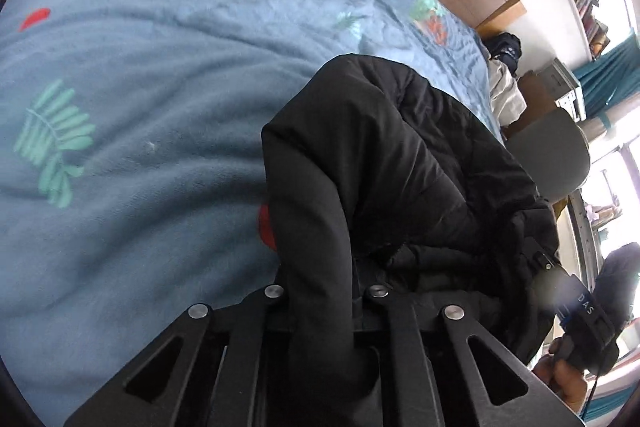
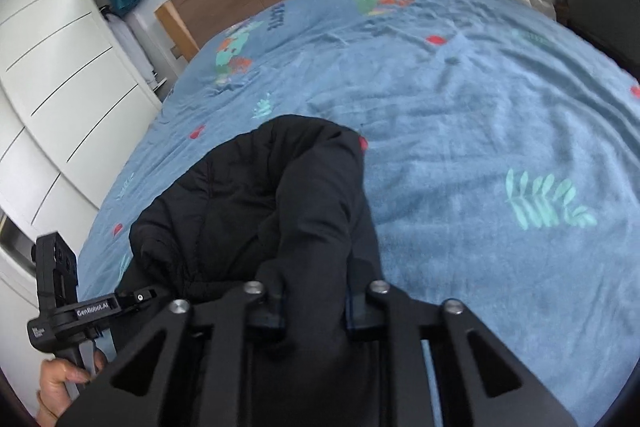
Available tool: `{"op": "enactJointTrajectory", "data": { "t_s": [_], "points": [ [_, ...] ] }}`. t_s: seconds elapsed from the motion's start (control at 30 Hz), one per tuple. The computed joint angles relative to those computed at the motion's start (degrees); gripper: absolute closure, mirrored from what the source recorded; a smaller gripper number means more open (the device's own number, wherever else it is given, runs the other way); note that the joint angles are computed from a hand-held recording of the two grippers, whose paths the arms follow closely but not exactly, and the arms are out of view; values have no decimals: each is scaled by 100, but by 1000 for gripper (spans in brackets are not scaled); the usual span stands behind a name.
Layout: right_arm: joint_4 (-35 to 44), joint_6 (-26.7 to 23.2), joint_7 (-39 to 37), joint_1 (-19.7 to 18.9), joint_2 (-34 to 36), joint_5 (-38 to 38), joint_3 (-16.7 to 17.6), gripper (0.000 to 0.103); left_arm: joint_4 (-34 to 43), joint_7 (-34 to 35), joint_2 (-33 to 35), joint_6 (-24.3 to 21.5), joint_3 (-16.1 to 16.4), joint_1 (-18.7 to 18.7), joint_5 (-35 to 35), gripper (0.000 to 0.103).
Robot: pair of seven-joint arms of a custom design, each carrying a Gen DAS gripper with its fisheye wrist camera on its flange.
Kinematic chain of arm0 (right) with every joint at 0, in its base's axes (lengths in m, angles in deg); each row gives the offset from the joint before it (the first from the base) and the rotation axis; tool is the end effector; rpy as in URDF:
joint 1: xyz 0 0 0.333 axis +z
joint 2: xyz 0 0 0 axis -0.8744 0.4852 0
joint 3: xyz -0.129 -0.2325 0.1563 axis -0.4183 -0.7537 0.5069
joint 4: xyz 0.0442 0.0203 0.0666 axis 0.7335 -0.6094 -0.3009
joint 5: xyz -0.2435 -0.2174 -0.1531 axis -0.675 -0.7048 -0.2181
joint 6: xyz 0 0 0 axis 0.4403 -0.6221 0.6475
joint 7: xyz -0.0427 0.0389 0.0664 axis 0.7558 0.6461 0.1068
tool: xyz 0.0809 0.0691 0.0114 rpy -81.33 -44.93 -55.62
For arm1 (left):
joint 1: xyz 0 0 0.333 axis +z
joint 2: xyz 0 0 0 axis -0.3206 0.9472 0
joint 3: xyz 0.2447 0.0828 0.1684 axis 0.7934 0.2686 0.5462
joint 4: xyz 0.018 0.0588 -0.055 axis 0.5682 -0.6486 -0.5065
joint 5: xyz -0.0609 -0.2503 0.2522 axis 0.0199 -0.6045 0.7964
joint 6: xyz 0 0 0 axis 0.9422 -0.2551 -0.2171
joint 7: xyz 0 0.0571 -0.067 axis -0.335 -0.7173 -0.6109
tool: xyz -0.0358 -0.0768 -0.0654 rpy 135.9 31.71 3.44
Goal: Fold large clothes
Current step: 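Grasp the hood end of the black jacket with both grippers, then lift the hood end and fold it over toward the hem, opening both grippers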
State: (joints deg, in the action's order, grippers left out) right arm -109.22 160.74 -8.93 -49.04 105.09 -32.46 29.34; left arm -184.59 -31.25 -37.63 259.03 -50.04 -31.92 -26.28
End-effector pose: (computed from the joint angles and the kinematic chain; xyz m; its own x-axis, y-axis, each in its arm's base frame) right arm 0.7407 0.2185 0.4320 0.3066 -0.8711 -0.3837 -0.7584 0.0200 -0.6514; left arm 0.5716 -0.2777 0.4150 0.2274 -0.8143 0.5340 -0.7708 -0.4856 -0.4124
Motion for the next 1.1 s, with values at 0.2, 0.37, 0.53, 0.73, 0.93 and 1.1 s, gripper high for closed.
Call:
{"op": "enactJointTrajectory", "data": {
  "t_s": [0.2, 0.37, 0.53, 0.73, 0.93, 1.1],
  "points": [
    [-1693, 531, -1112, -306, -1356, 533, 391, 89, -702, -323, -760, 357, 153, -237, 328, 94],
    [-3135, 769, -2334, -633, -2613, 1682, 693, 89, -1509, -644, -1628, 707, 103, -349, 655, 94],
    [-4465, 636, -3887, -895, -3883, 3390, 798, 89, -2201, -2756, -2361, 1326, -569, 402, 2691, 94],
    [-5767, 278, -5071, -698, -5007, 4793, 307, 89, -3043, -2952, -2999, 1972, -1833, 1476, 2524, 93],
    [-6638, 260, -5375, -318, -5463, 5298, -184, 89, -3592, -2760, -3379, 1927, -2132, 1384, 1972, 93],
    [-7089, 425, -5525, 31, -5606, 5544, -521, 89, -3713, -2535, -3683, 1476, -2633, 1566, 1600, 93]
  ]
}}
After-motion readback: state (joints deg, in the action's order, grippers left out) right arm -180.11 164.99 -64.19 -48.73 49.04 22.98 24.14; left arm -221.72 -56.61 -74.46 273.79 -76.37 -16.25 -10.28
